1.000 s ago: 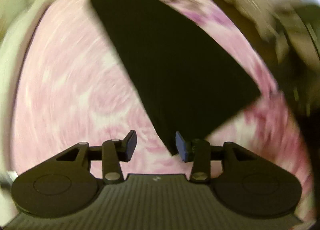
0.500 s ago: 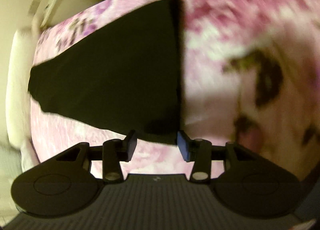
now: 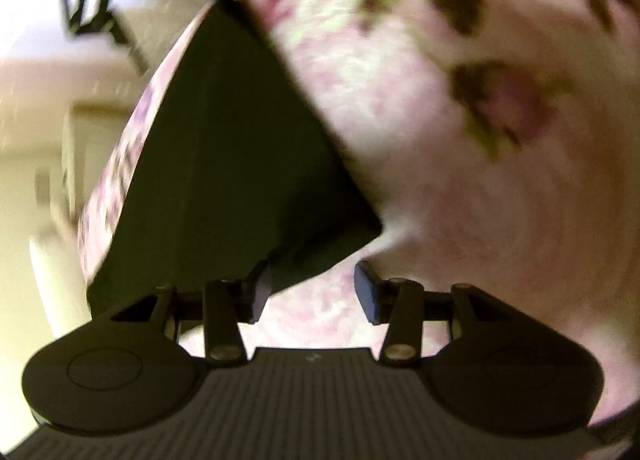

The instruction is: Fold clothes

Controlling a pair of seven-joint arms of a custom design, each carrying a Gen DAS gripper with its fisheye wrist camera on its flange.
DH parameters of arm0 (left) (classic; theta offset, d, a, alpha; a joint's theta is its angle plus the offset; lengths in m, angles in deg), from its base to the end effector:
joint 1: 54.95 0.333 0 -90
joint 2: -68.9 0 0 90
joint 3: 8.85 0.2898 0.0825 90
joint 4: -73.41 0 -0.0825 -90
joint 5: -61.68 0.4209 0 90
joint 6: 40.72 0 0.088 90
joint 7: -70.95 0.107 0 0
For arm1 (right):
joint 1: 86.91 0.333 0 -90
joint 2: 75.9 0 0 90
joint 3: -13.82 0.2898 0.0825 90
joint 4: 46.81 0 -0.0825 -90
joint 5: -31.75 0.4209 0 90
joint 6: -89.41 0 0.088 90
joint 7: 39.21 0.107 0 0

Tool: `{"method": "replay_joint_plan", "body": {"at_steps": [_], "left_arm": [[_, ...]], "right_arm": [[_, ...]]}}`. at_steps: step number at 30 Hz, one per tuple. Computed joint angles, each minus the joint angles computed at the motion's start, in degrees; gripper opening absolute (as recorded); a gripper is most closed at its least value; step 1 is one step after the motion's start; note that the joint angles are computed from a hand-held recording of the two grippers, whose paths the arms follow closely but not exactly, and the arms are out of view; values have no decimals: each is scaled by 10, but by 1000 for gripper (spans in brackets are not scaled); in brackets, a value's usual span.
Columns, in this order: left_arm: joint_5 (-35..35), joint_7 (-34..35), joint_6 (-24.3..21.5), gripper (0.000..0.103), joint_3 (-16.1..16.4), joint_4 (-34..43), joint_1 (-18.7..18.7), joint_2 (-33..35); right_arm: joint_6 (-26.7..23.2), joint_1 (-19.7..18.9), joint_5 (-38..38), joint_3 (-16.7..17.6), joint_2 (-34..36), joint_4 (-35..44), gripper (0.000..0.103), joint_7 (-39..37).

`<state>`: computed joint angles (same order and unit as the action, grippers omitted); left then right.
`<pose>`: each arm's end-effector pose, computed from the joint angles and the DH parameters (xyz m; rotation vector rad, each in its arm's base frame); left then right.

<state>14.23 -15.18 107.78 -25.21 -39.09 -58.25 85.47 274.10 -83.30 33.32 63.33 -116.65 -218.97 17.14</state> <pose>0.6238 -0.2015 0.3158 1.5171 1.9849 -0.4005 0.2793 0.2679 0.3220 -2.6512 0.0276 -1.1775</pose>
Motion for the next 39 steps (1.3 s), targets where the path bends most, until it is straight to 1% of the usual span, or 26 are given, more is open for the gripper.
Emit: {"method": "replay_joint_plan", "body": {"at_steps": [3, 6, 8, 11, 12, 13, 14, 16, 17, 18, 19, 21, 22, 23, 25, 26, 27, 28, 29, 31, 33, 36, 37, 39], "left_arm": [[9, 58, -72, 42, 0, 41, 19, 28], [-6, 96, -133, 42, -5, 66, 34, 46], [0, 104, -153, 43, -4, 77, 33, 55], [7, 84, -187, 43, 1, 97, 35, 66], [9, 78, -196, 41, 3, 103, 36, 69], [11, 71, -205, 36, 4, 108, 37, 73], [18, 60, -207, 34, 6, 109, 34, 72], [27, 31, -209, 26, 7, 125, 26, 84], [26, 25, -208, 24, 5, 126, 26, 85], [26, 18, -207, 18, 4, 127, 26, 85], [26, 11, -206, 13, 3, 128, 25, 86], [25, -2, -204, 7, 1, 129, 24, 87], [25, -9, -204, 5, 1, 130, 24, 88], [30, -23, -202, 5, 1, 131, 20, 89], [39, -46, -204, 4, 3, 135, 17, 88], [43, -62, -206, 4, 4, 136, 15, 86], [47, -81, -208, 4, 6, 139, 13, 84], [51, -110, -211, 4, 8, 142, 11, 81], [56, -140, -213, 4, 11, 146, 8, 78], [76, -239, -227, 4, 20, 166, -4, 77], [97, -327, -239, 4, 25, 196, -14, 84], [128, -466, -258, 4, 30, 266, -30, 114], [141, -514, -269, 4, 32, 297, -36, 129], [170, -618, -299, 4, 36, 377, -50, 173]], "right_arm": [[14, -6, 1, 1, 1, -4, 77, -3], [25, -14, 10, 10, 6, -1, 77, -6], [32, -20, 18, 17, 10, 2, 77, -9], [44, -27, 30, 23, 19, 5, 77, -18], [53, -37, 33, 30, 26, 9, 77, -23], [65, -50, 38, 39, 36, 14, 76, -31], [73, -51, 42, 40, 40, 13, 76, -39], [85, -43, 49, 36, 44, 8, 70, -58], [92, -39, 53, 33, 46, 5, 68, -68], [94, -30, 52, 21, 51, 3, 65, -82], [94, -18, 50, 5, 57, 3, 57, -97], [90, 5, 48, -25, 72, 6, 49, -124], [86, 11, 49, -33, 80, 10, 44, -136], [76, 25, 51, -52, 88, 15, 41, -146], [47, 56, 59, -93, 100, 26, 13, -163], [40, 65, 67, -104, 102, 31, 11, -168], [31, 85, 77, -131, 104, 36, 9, -170], [18, 111, 87, -164, 105, 41, 7, -170], [3, 142, 97, -207, 103, 47, 7, -171], [-33, 201, 120, -289, 94, 59, 7, -172], [-69, 243, 148, -352, 82, 75, 6, -170], [-115, 275, 195, -425, 76, 107, 6, -174], [-129, 276, 209, -440, 74, 117, 6, -176], [-155, 263, 239, -458, 79, 142, 6, -168]]}}
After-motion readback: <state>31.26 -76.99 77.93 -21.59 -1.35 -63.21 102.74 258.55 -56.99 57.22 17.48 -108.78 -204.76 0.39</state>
